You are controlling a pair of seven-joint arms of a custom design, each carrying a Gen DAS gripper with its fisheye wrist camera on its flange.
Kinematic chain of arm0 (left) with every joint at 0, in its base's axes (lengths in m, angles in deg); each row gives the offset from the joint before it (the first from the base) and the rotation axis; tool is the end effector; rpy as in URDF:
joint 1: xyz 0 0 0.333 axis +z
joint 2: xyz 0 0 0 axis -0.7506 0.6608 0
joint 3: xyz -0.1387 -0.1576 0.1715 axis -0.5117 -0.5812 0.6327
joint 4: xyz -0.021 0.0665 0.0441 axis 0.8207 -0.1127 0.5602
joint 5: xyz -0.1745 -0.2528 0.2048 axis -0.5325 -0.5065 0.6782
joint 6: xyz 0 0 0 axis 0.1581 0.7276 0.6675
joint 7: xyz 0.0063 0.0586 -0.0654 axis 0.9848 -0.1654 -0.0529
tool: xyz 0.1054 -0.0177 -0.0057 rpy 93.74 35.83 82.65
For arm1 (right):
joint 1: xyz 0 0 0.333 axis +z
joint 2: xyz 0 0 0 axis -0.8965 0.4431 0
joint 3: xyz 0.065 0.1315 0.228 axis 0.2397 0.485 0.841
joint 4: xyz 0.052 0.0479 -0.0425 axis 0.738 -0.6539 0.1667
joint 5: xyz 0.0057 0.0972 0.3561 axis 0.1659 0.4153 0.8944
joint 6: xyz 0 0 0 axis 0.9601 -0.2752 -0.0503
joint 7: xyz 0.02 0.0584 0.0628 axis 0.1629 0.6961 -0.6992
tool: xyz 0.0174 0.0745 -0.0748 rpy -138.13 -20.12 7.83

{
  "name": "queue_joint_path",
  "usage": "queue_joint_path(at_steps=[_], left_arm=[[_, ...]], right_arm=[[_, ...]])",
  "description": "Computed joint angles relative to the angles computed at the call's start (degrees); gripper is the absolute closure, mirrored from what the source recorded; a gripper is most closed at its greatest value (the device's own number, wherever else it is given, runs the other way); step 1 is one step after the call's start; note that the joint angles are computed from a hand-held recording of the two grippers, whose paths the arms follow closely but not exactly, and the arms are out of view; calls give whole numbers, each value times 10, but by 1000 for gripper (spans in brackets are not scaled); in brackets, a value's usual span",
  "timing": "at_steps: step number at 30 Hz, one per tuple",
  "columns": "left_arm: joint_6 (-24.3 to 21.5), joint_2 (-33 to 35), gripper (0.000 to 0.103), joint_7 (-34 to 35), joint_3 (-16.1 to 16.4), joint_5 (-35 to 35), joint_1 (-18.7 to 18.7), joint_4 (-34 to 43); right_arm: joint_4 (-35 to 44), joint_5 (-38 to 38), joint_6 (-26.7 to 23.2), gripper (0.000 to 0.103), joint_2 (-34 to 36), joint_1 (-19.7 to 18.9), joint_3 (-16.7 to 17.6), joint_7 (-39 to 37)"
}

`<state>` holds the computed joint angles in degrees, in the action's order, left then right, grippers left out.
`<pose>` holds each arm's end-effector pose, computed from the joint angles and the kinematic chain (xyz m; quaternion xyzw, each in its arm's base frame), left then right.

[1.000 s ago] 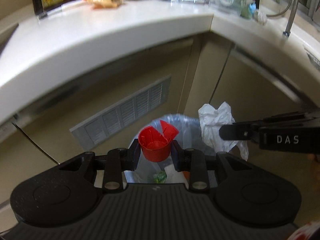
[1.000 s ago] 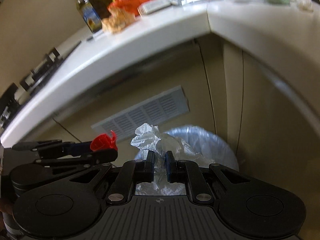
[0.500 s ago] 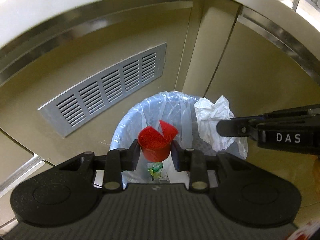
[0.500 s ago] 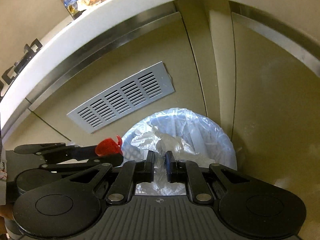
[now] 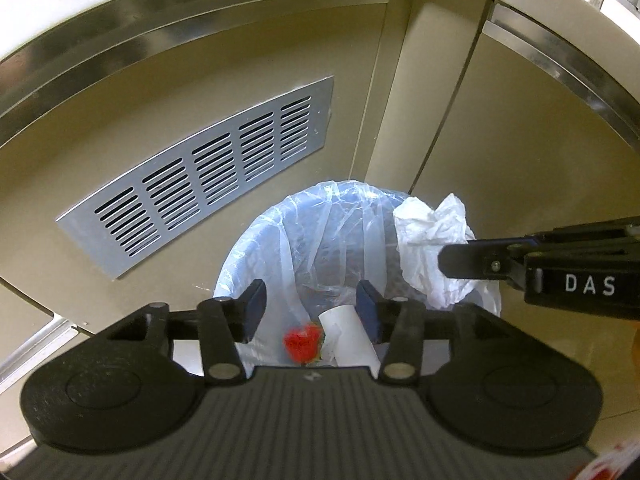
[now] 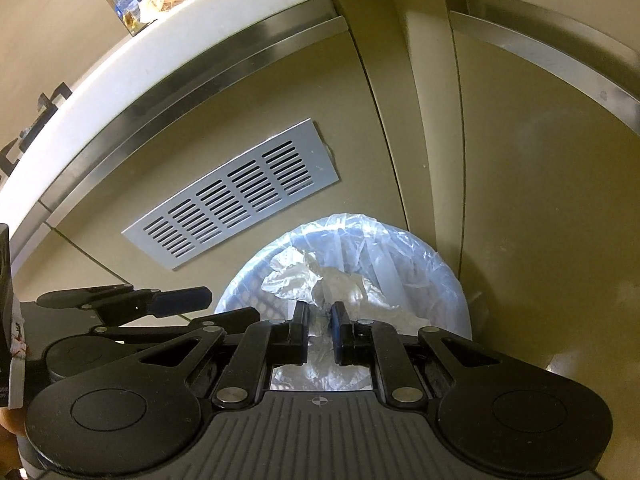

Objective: Collect trash
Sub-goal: 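Open the left tool to drop the red cup while the right tool releases the bag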

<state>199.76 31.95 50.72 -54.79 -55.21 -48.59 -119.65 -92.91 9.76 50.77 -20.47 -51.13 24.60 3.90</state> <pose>0.4857 -0.0774 0.5510 -0.7485 0.5965 -0.1988 0.2108 0.5902 0.2259 0.5568 -0.8170 0.4398 0.0535 0.3692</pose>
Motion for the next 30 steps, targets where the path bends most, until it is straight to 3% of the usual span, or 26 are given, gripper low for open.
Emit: queue_joint_path(at_steps=[22, 24, 26, 30], left_arm=[[-11, -31, 59, -1, 6, -7, 13, -6], [-14, -32, 59, 0, 7, -7, 13, -5], [-15, -33, 59, -2, 7, -8, 13, -4], [-19, -37, 59, -9, 5, -8, 15, -5]], right_arm=[[32, -30, 4, 90, 26, 17, 9, 20], [35, -33, 7, 78, 29, 18, 10, 22], [30, -29, 18, 57, 27, 18, 12, 23], [29, -28, 26, 53, 27, 18, 12, 25]])
